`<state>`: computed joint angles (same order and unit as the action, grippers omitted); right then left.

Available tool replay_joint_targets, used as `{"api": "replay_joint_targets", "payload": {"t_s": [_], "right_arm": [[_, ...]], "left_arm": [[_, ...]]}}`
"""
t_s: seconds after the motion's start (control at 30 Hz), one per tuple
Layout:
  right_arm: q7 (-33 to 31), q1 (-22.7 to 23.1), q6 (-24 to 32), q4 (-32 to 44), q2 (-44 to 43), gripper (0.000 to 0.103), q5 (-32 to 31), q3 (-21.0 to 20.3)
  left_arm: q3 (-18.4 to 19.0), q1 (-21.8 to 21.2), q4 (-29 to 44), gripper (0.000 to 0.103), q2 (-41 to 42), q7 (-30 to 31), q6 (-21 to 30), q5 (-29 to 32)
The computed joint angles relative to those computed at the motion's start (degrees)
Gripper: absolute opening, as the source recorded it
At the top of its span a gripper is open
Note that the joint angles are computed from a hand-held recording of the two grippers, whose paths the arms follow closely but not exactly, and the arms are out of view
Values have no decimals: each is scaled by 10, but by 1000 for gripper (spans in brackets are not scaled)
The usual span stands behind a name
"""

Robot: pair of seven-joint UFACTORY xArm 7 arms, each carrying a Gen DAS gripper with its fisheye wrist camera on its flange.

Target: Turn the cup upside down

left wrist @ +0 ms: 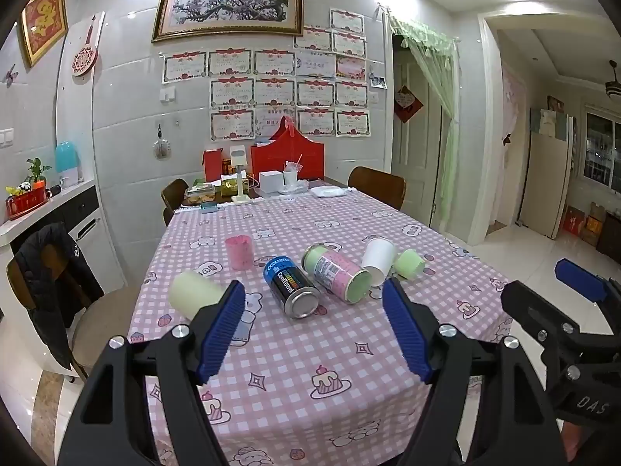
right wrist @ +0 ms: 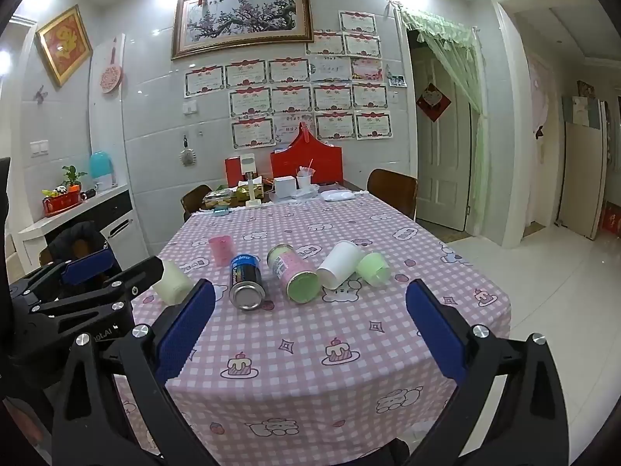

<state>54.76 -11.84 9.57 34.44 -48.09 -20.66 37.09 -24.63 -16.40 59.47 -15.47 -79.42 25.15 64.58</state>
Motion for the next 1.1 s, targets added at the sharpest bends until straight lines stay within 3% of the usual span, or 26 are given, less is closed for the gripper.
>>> {"api": "replay_joint_targets", "payload": {"t_s": [0.47,0.6,1.1], "right_arm": [[-1,2,-17,-10,1,95,6,-8],[2,-7,-6,3,4,95,6,9],[-10,20,-6,-5,5,95,9,-14]], "left_arm": [[-1,-4,2,72,-2,-8,4,11],[-2,-3,2,72,-4,-6,5,8],[-2,1,3,72,-3,0,3,6]]}}
